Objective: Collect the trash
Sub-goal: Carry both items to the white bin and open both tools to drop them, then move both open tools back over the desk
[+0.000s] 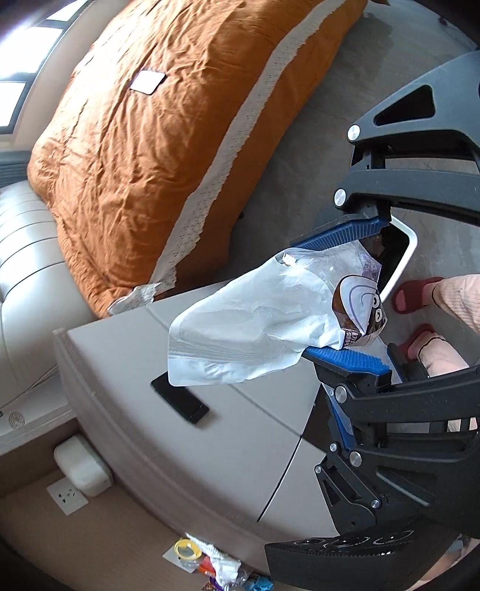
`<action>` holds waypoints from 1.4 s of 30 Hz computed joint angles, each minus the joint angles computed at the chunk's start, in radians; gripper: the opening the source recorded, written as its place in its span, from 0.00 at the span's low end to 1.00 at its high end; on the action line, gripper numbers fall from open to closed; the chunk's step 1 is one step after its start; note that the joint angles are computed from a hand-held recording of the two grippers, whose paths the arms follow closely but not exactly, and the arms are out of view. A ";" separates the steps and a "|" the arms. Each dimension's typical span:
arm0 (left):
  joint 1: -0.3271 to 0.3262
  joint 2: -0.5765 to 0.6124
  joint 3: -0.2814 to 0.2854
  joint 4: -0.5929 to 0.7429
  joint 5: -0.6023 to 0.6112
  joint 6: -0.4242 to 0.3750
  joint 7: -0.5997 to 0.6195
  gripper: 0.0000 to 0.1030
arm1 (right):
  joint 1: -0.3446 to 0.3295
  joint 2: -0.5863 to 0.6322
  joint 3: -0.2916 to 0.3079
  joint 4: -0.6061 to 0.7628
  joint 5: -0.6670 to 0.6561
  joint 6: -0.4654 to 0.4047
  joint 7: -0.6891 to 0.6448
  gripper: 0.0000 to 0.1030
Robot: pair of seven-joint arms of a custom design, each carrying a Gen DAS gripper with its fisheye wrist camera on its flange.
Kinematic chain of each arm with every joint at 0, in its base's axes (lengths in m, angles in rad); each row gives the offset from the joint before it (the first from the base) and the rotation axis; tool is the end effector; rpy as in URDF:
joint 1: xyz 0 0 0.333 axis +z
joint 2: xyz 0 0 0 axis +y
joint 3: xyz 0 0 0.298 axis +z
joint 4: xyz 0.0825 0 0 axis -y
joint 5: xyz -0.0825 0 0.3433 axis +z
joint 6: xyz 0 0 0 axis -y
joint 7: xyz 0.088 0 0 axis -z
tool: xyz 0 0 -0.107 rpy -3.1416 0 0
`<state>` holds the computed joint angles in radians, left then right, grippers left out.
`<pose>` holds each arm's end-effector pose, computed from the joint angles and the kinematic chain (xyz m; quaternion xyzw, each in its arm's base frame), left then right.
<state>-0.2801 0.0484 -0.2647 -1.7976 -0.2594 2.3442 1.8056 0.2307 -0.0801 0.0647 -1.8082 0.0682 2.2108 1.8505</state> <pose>0.4937 -0.3001 0.5623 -0.4312 0.8603 -0.2674 0.0490 0.5137 0.1601 0.6104 -0.6827 0.6899 -0.0887 0.2236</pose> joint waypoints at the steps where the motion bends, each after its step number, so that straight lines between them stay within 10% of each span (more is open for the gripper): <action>1: -0.003 0.014 -0.003 -0.014 -0.005 0.015 0.008 0.57 | -0.003 0.000 -0.003 -0.042 0.003 0.026 -0.001 0.50; 9: -0.001 0.171 -0.049 -0.104 -0.040 0.149 0.067 0.59 | -0.016 0.033 -0.016 -0.311 0.016 0.218 0.024 0.53; 11: 0.018 0.214 -0.065 -0.097 -0.064 0.135 0.094 0.95 | -0.023 0.053 -0.021 -0.350 -0.003 0.227 0.042 0.73; 12: 0.014 0.230 -0.068 -0.109 -0.056 0.155 0.083 0.95 | -0.026 0.056 -0.024 -0.369 -0.010 0.239 0.055 0.96; 20: 0.017 0.264 -0.082 -0.065 0.008 0.132 0.021 0.95 | -0.046 0.040 -0.040 -0.396 0.042 0.224 0.026 0.96; 42: 0.070 -0.126 0.059 0.056 0.184 0.107 -0.306 0.95 | 0.044 0.132 0.019 0.341 0.086 0.061 -0.212 0.96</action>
<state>-0.2100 -0.0774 -0.2055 -1.7420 -0.0756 2.4515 1.4995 0.2750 0.0522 0.0833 -1.4668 0.1544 2.2718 1.6389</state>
